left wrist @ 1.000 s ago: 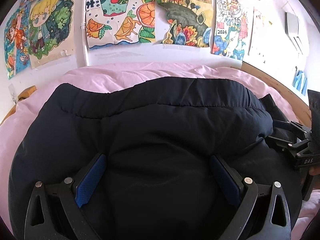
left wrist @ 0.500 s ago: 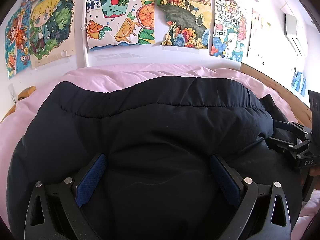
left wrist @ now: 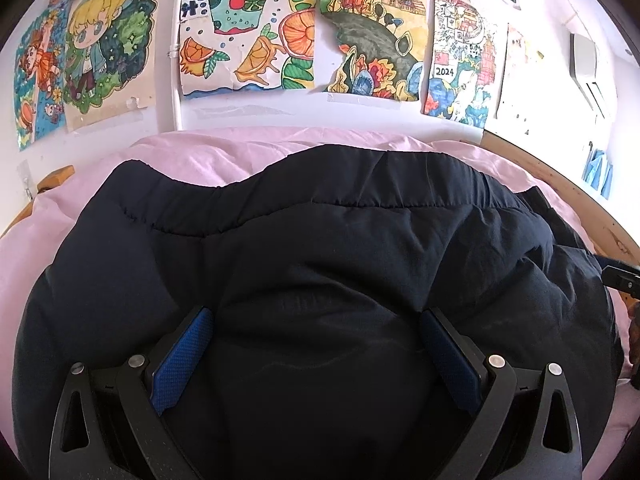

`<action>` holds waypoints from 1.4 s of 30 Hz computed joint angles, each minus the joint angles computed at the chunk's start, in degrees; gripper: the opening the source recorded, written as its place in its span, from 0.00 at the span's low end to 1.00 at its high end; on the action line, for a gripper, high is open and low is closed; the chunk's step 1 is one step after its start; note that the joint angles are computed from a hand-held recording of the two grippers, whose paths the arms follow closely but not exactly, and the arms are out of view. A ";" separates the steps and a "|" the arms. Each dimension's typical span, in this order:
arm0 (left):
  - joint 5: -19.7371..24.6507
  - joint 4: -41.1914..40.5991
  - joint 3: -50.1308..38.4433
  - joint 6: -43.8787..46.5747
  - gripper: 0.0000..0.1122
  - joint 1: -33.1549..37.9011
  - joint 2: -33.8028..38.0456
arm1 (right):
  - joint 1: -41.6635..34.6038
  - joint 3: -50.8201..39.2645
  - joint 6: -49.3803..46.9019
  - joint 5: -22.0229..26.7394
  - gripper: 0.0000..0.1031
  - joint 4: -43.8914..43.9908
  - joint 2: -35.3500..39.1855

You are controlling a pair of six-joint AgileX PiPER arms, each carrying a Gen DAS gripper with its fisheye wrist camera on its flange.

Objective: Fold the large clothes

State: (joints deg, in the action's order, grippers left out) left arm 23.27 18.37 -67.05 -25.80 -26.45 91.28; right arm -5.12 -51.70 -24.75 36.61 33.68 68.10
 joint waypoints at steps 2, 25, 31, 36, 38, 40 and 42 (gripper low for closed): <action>4.90 -5.23 -3.03 5.00 0.92 0.40 0.27 | -5.63 1.33 -6.63 2.32 0.98 8.57 1.45; 38.73 -45.68 -10.46 41.74 0.92 37.07 -4.76 | -19.71 8.34 -37.40 17.97 0.99 40.82 20.62; 41.69 -57.50 -11.99 51.17 0.92 41.38 5.30 | -20.39 7.63 -36.24 18.66 0.99 39.47 20.58; 43.45 -56.97 -15.07 52.01 0.92 40.17 9.84 | -20.66 3.37 -30.90 23.12 0.99 35.44 22.97; 44.13 -55.82 -16.09 52.33 0.92 39.41 10.82 | -20.16 2.05 -30.79 25.44 0.99 36.29 24.15; 44.90 -54.95 -16.99 52.04 0.92 38.82 11.77 | -18.14 1.11 -29.46 24.55 0.99 35.15 24.44; 46.00 -54.90 -18.16 51.16 0.92 38.48 13.08 | -16.78 1.00 -28.61 23.20 0.99 33.57 24.64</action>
